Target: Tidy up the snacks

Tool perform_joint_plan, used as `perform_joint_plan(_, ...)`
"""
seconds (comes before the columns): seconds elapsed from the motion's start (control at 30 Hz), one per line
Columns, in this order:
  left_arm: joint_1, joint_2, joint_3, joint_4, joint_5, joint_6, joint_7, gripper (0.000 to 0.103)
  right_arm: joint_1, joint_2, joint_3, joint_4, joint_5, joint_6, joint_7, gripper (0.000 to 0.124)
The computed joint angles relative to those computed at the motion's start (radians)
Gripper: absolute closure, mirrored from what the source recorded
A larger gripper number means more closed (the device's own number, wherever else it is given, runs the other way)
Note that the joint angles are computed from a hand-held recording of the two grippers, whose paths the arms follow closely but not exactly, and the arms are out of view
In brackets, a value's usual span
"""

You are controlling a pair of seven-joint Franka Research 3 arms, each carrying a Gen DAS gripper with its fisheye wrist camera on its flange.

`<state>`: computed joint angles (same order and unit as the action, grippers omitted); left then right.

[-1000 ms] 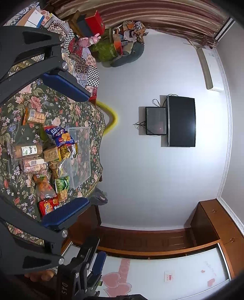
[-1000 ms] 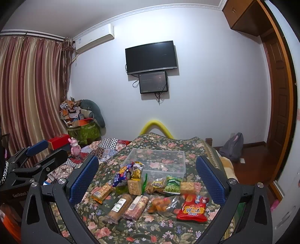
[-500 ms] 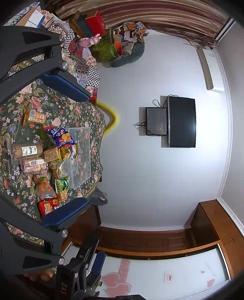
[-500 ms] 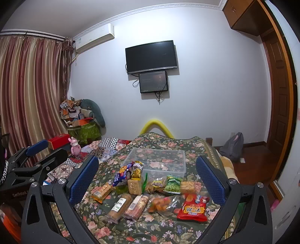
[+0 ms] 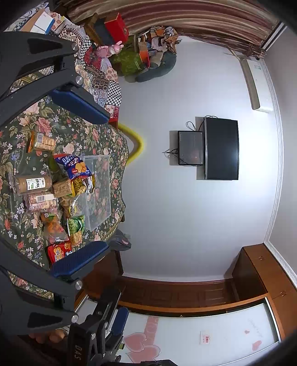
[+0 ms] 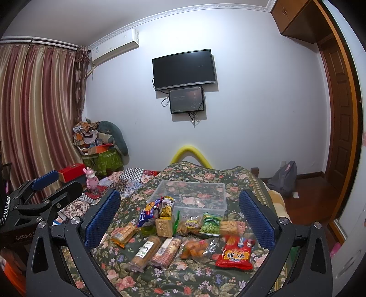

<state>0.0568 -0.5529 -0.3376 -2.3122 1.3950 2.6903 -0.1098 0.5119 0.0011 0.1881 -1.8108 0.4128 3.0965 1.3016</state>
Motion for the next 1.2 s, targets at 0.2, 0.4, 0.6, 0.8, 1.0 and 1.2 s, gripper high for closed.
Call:
perform_joint_plan(0.2, -0.002, 0.005, 0.002, 0.002, -0.006, 0.0, 0.003, 0.0, 0.0, 0.002, -0.001, 0.002, 0.011, -0.001, -0.003, 0.021)
perform_joint_plan(0.4, 0.001, 0.011, 0.005, 0.004, -0.007, 0.006, 0.003, 0.0, 0.001, 0.002, 0.0, 0.002, 0.023, -0.001, -0.013, 0.021)
perform_joint_plan(0.6, 0.0, 0.028, 0.013, 0.01, -0.015, 0.025, 0.008, 0.0, 0.003, 0.006, 0.002, 0.009, 0.053, -0.012, -0.042, 0.021)
perform_joint_plan(0.8, -0.001, 0.058, 0.032, 0.015, -0.043, 0.043, 0.032, 0.0, -0.002, 0.024, -0.012, 0.015, -0.082, -0.032, 0.084, 0.021)
perform_joint_plan(1.0, 0.011, 0.116, 0.055, 0.025, -0.106, 0.043, 0.107, 0.0, -0.014, 0.071, -0.023, 0.054, -0.172, -0.105, 0.152, 0.021)
perform_joint_plan(1.2, 0.008, 0.203, 0.121, 0.029, -0.262, 0.061, 0.28, 0.014, -0.021, 0.123, -0.043, 0.093, -0.21, -0.178, 0.193, 0.021)
